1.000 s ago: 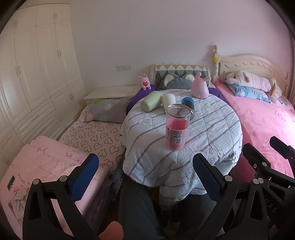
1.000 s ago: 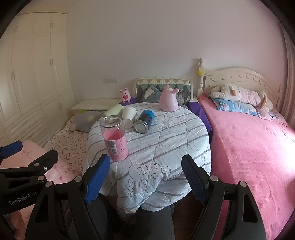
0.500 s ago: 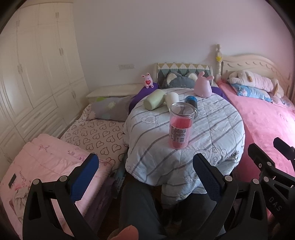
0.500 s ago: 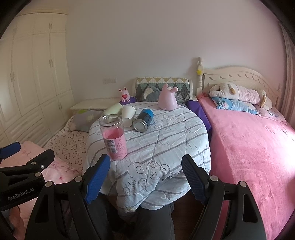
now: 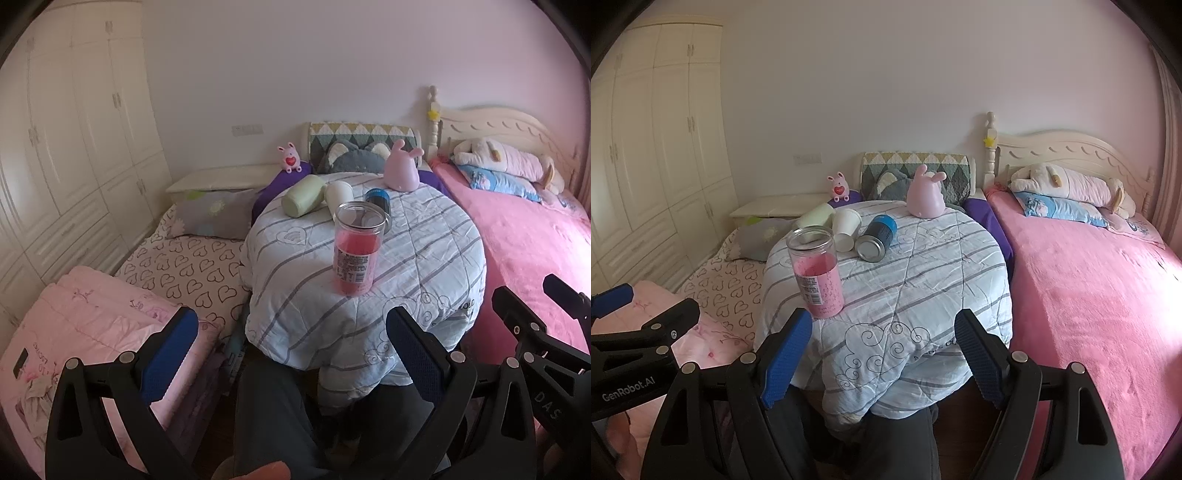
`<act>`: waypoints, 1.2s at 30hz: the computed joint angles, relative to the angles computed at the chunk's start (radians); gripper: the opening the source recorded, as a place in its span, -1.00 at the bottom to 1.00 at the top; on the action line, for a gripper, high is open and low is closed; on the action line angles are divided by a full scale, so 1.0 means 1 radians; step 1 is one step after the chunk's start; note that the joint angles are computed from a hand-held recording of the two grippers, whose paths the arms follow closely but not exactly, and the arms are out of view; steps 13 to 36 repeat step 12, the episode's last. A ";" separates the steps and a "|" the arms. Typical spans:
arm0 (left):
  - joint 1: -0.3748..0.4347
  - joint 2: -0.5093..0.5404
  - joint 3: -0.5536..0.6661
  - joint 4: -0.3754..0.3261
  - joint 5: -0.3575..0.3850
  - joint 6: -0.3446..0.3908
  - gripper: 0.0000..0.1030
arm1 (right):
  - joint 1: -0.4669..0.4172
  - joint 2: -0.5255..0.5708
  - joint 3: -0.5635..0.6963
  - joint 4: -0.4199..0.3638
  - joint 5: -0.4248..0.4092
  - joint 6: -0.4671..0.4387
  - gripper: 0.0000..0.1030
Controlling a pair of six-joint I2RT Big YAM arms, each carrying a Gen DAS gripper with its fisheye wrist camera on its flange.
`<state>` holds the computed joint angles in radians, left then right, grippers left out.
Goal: Flip cup upright
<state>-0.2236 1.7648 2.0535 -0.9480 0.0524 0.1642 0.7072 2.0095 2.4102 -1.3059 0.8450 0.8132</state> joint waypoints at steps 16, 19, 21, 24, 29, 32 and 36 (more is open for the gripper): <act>-0.004 0.026 0.030 -0.003 0.032 0.007 1.00 | -0.008 -0.002 -0.013 0.000 -0.013 0.010 0.57; -0.004 0.026 0.030 -0.003 0.032 0.007 1.00 | -0.008 -0.002 -0.013 0.000 -0.013 0.010 0.57; -0.004 0.026 0.030 -0.003 0.032 0.007 1.00 | -0.008 -0.002 -0.013 0.000 -0.013 0.010 0.57; -0.004 0.026 0.030 -0.003 0.032 0.007 1.00 | -0.008 -0.002 -0.013 0.000 -0.013 0.010 0.57; -0.004 0.026 0.030 -0.003 0.032 0.007 1.00 | -0.008 -0.002 -0.013 0.000 -0.013 0.010 0.57; -0.004 0.026 0.030 -0.003 0.032 0.007 1.00 | -0.008 -0.002 -0.013 0.000 -0.013 0.010 0.57; -0.004 0.026 0.030 -0.003 0.032 0.007 1.00 | -0.008 -0.002 -0.013 0.000 -0.013 0.010 0.57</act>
